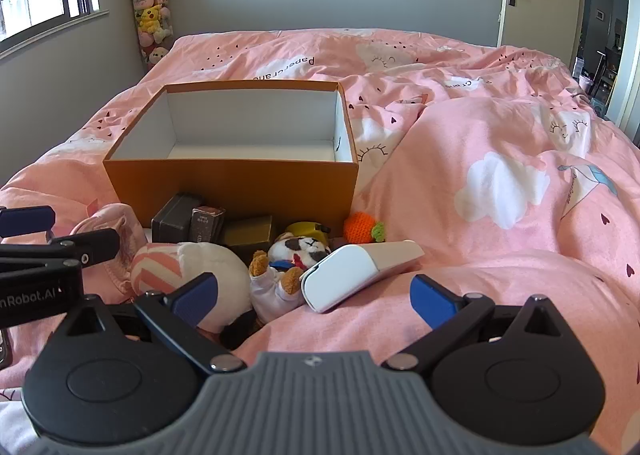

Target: Organize objects

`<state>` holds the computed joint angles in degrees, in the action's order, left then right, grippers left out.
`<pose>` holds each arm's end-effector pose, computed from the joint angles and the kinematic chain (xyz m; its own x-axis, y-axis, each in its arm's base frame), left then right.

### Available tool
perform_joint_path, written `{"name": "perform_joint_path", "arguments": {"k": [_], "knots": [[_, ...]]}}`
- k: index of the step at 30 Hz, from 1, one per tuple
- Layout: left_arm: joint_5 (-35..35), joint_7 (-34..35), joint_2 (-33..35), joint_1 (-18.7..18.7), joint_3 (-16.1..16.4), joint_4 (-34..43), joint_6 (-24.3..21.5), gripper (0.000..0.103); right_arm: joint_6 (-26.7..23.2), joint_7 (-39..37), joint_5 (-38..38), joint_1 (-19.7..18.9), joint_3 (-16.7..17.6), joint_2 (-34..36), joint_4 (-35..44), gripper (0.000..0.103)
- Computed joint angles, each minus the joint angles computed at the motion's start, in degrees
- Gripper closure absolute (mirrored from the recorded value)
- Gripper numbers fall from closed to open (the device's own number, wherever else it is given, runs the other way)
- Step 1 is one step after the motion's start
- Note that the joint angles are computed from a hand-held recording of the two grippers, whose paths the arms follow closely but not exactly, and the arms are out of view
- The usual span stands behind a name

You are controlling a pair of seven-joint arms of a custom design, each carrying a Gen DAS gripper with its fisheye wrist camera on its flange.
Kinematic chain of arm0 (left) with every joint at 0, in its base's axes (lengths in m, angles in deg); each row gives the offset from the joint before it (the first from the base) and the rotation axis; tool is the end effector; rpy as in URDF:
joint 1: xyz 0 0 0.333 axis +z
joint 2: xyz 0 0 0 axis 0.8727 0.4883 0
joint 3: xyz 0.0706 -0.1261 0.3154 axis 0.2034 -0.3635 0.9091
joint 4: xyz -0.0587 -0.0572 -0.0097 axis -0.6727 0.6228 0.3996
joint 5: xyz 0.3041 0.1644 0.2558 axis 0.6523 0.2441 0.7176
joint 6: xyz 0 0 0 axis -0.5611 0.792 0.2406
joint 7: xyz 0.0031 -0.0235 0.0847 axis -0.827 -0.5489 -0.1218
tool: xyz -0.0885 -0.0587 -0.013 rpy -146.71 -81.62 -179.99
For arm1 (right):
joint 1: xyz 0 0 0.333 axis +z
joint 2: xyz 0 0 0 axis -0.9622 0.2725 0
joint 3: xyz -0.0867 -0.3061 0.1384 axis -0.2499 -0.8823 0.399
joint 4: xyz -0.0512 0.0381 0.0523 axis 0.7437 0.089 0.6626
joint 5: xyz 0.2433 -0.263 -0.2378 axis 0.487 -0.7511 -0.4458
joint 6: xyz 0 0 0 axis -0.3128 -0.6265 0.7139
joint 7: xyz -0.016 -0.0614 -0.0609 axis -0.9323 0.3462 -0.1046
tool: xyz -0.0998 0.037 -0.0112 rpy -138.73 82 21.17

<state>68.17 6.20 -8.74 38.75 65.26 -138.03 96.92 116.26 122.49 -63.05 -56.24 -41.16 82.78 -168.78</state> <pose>0.6400 -0.3528 0.5463 0.1269 -0.9869 -0.0992 -0.6391 -0.0048 -0.7691 0.6792 0.2642 0.5215 0.4699 -0.8820 -0.0361 -0.5922 -0.2847 -0.7538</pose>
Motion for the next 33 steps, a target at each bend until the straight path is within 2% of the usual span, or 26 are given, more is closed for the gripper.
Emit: {"name": "perform_joint_path", "arguments": {"k": [14, 24, 27, 31, 33], "knots": [[0.22, 0.03, -0.21, -0.01, 0.01, -0.35, -0.27, 0.017, -0.26, -2.01, 0.72, -0.14, 0.47, 0.29, 0.18, 0.001], [0.18, 0.47, -0.04, 0.49, 0.01, -1.15, 0.4, 0.023, -0.67, -2.15, 0.61, 0.06, 0.36, 0.89, 0.93, 0.001], [-0.01, 0.66, -0.27, 0.86, 0.06, -1.58, 2.08, 0.025, -0.05, -2.84, 1.05, -0.13, 0.68, 1.35, 1.47, 0.001], [-0.23, 0.58, -0.95, 1.4, 0.21, -2.41, 4.02, 0.026, 1.59, -7.59, 6.08, -2.52, 3.78, 2.35, 2.7, 0.001], [-0.97, 0.17, -1.65, 2.01, 0.25, -3.14, 5.32, 0.026, 0.08, -8.1, 7.07, -2.49, 3.81, 3.08, 4.39, 0.001]]}}
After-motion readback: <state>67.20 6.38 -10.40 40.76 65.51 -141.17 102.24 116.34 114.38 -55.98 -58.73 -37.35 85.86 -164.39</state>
